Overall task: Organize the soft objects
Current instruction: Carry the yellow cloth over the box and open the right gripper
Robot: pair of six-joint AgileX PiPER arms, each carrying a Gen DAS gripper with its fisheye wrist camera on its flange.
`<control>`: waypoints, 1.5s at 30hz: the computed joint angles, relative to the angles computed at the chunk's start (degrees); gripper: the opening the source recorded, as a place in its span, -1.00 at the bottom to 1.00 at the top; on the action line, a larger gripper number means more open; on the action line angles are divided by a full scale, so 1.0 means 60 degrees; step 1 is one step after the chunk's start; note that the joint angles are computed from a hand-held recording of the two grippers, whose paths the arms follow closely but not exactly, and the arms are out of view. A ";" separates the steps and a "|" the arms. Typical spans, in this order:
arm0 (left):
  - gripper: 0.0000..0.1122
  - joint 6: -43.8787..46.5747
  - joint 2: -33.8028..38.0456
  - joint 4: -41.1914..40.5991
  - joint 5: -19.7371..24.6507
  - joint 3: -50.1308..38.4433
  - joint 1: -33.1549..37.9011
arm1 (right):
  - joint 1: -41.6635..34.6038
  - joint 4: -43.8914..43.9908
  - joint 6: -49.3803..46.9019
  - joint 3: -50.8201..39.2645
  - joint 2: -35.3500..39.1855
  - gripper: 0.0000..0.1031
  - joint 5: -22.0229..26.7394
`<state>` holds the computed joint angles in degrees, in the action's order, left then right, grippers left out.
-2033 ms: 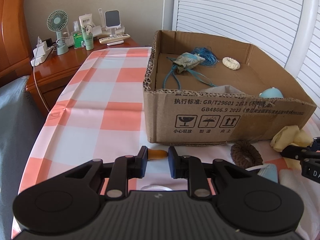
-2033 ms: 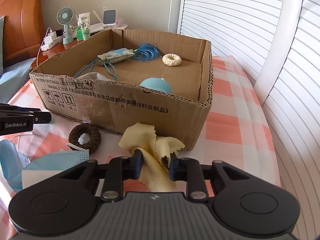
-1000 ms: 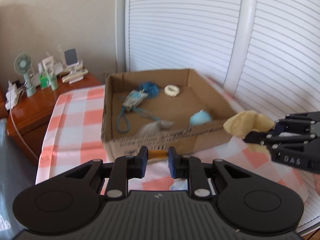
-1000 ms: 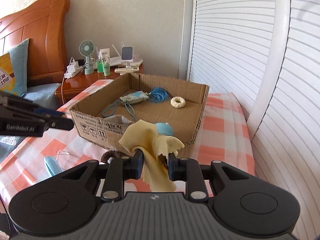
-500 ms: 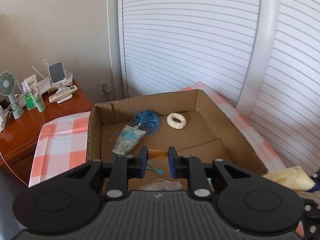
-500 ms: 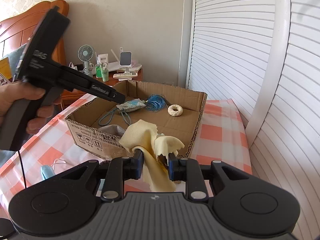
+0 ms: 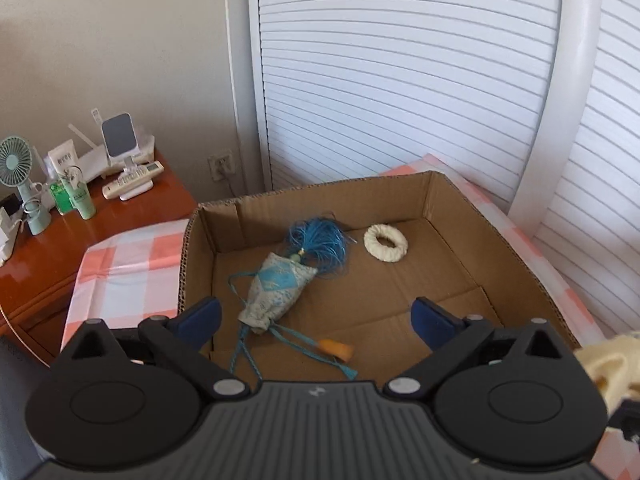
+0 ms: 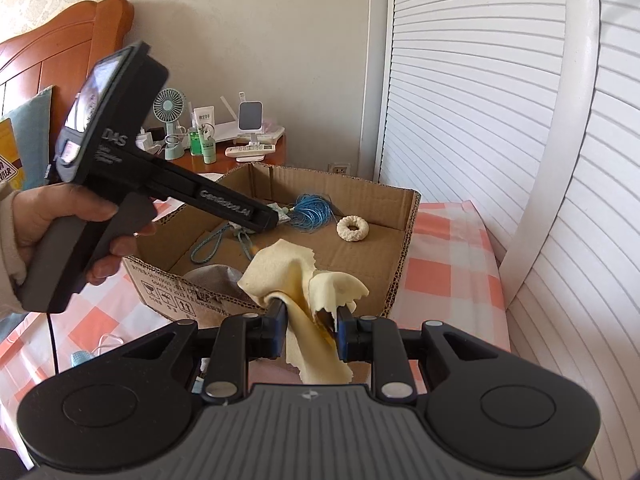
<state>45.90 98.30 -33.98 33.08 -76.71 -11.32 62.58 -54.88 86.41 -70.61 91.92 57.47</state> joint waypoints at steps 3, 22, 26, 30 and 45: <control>0.80 0.0323 -0.0346 -0.0398 0.0309 0.0232 0.0301 | -0.0275 0.0101 -0.0172 -0.0113 0.0079 -0.46 -0.0160; 0.81 0.1771 -0.4699 -0.1004 0.0378 0.4013 0.2646 | -0.3234 0.3080 -0.4574 -0.3907 0.2405 -0.46 -0.1127; 0.81 0.1639 -0.4899 -0.0929 0.0591 0.4229 0.3161 | -0.3513 0.3708 -0.5601 -0.5300 0.3376 -0.46 -0.0728; 0.80 0.1500 -0.5249 -0.0705 0.0610 0.4480 0.3588 | -0.3704 0.4155 -0.6312 -0.6472 0.4195 -0.45 -0.0373; 0.80 0.2262 -0.5552 -0.1453 0.1282 0.4598 0.4233 | -0.3653 0.3746 -0.6125 -0.6991 0.4343 1.00 -0.0090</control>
